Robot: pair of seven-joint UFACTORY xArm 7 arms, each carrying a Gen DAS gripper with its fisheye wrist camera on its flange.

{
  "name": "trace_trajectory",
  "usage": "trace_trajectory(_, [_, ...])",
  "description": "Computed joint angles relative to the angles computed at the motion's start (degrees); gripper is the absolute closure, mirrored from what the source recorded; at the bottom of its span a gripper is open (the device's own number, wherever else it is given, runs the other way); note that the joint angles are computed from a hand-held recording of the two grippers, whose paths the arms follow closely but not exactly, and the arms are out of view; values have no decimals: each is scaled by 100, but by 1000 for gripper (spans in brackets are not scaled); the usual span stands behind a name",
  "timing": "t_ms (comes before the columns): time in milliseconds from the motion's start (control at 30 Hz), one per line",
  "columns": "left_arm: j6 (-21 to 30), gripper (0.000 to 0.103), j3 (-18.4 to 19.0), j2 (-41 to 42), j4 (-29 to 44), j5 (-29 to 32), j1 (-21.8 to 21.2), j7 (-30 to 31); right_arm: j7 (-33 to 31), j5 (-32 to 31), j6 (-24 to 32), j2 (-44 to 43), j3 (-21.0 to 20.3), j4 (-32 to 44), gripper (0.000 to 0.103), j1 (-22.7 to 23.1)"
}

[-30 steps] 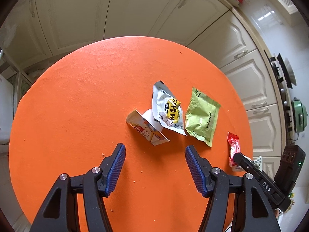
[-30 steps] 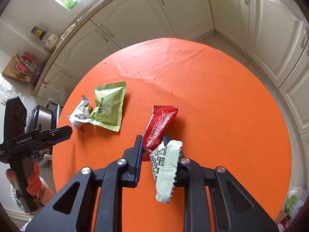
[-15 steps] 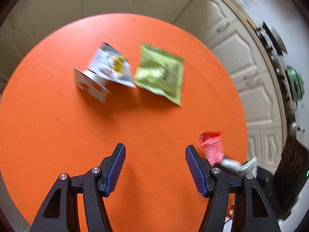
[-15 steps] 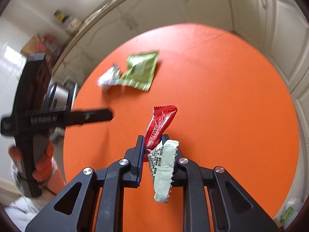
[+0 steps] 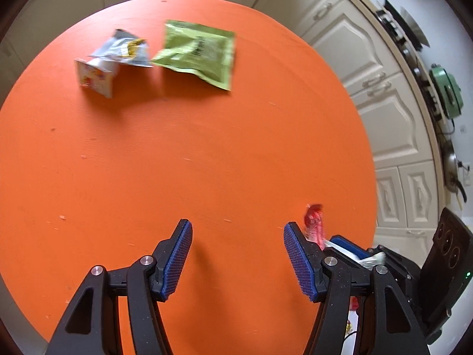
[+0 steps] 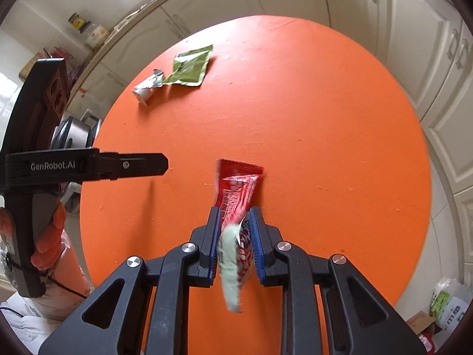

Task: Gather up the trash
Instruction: 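Grasp red wrapper with left tool while right tool holds white wrapper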

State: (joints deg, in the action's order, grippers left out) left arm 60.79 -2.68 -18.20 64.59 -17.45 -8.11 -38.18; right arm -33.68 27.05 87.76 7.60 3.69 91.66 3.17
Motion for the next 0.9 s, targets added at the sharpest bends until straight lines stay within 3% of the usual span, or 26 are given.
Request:
trace_trajectory(100, [-96, 43, -44, 193, 129, -129, -98, 75, -114, -145, 259, 73, -34, 165, 82, -51])
trace_trajectory(333, [-239, 43, -105, 581, 309, -410, -233, 94, -308, -331, 138, -118, -134, -152, 84, -210])
trace_trajectory(433, [-347, 43, -116, 705, 383, -487, -245, 71, -517, -386, 287, -172, -160, -164, 79, -242])
trace_trajectory(533, [-430, 43, -142, 800, 453, -492, -255, 5, -678, -461, 191, -343, -199, -332, 60, -265])
trace_trajectory(600, [-423, 43, -180, 889, 530, -443, -278, -44, -870, -527, 59, -511, -223, -543, 60, -265])
trace_trajectory(733, [-358, 42, -236, 1162, 744, -484, -342, -127, -1043, -655, -390, -771, -283, -907, 84, -246])
trace_trajectory(833, [-400, 43, -347, 1354, 966, -109, -386, -455, -981, -479, -257, -587, -359, -693, 89, -312])
trace_trajectory(900, [-344, 50, -403, 1478, 1120, 85, -443, -575, -877, -443, -373, -432, -370, -525, 92, -352])
